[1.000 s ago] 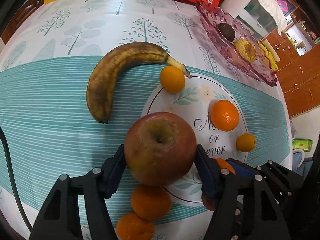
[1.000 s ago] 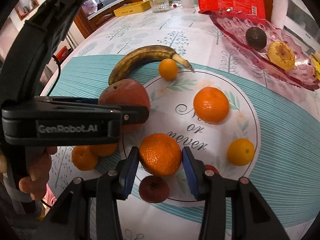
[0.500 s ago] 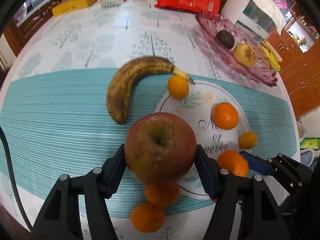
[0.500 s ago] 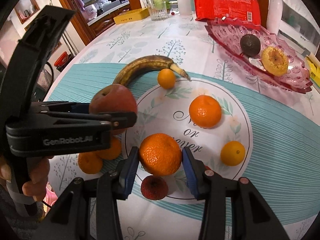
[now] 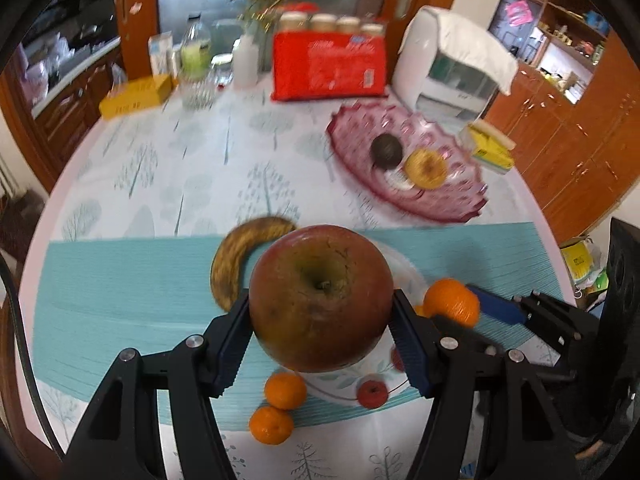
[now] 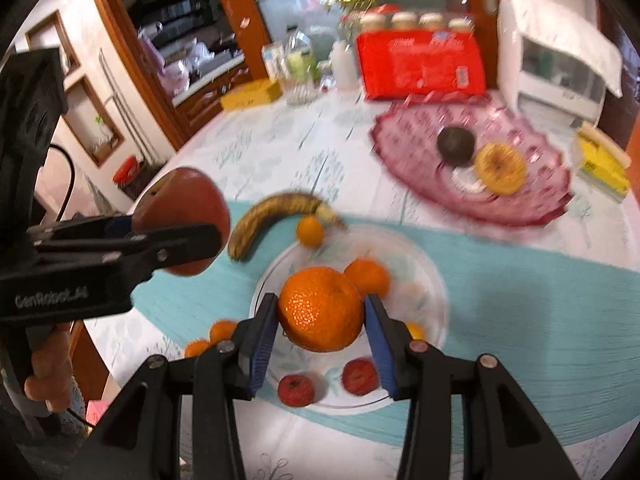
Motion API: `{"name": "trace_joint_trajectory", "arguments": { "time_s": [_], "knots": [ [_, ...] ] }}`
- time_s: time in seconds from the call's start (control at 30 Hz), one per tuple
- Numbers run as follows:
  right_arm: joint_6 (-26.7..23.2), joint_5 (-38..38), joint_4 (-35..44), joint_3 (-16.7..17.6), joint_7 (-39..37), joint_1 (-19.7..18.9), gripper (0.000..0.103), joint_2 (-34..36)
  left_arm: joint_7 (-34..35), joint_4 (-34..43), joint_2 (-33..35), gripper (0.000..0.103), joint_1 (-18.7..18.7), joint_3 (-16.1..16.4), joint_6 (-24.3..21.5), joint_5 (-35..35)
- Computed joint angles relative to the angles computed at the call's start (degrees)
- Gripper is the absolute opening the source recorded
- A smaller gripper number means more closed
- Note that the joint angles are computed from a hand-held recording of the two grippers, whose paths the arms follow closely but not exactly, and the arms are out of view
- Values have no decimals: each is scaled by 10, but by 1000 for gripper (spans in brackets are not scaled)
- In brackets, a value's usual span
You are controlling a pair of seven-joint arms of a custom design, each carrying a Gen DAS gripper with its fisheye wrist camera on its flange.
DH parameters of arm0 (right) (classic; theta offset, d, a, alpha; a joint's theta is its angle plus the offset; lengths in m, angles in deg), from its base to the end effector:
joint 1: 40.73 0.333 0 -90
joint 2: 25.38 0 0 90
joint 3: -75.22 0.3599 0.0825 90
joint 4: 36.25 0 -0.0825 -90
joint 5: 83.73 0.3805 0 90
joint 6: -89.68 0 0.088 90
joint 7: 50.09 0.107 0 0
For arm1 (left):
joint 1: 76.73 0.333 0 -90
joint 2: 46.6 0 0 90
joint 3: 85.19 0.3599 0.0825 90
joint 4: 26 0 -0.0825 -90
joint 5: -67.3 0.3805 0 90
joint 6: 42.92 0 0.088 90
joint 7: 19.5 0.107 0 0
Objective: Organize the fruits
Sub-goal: 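Lift and carry the apple and orange with both tools to the pink bowl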
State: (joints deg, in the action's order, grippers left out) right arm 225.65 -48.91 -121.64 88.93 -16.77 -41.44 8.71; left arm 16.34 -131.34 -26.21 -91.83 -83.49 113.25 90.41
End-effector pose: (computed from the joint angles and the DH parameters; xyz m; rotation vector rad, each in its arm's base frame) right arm 0.7441 0.1376 0.4038 -2.2789 0.9646 -0.0227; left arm 0.6654 -0.1760 0.4362 -2.2428 1.5186 -0.6399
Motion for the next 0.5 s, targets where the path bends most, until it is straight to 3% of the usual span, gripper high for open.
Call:
{"name": "trace_joint_trajectory", "arguments": {
  "time_s": [0.3,0.5],
  "knots": [
    [40,14,104,2,5,-12,44,23,35,124,27,65,-6,6,-45,40],
    [85,-38,234,-13,55,1,44,83,91,245,81,65,0,0,-84,26]
  ]
}}
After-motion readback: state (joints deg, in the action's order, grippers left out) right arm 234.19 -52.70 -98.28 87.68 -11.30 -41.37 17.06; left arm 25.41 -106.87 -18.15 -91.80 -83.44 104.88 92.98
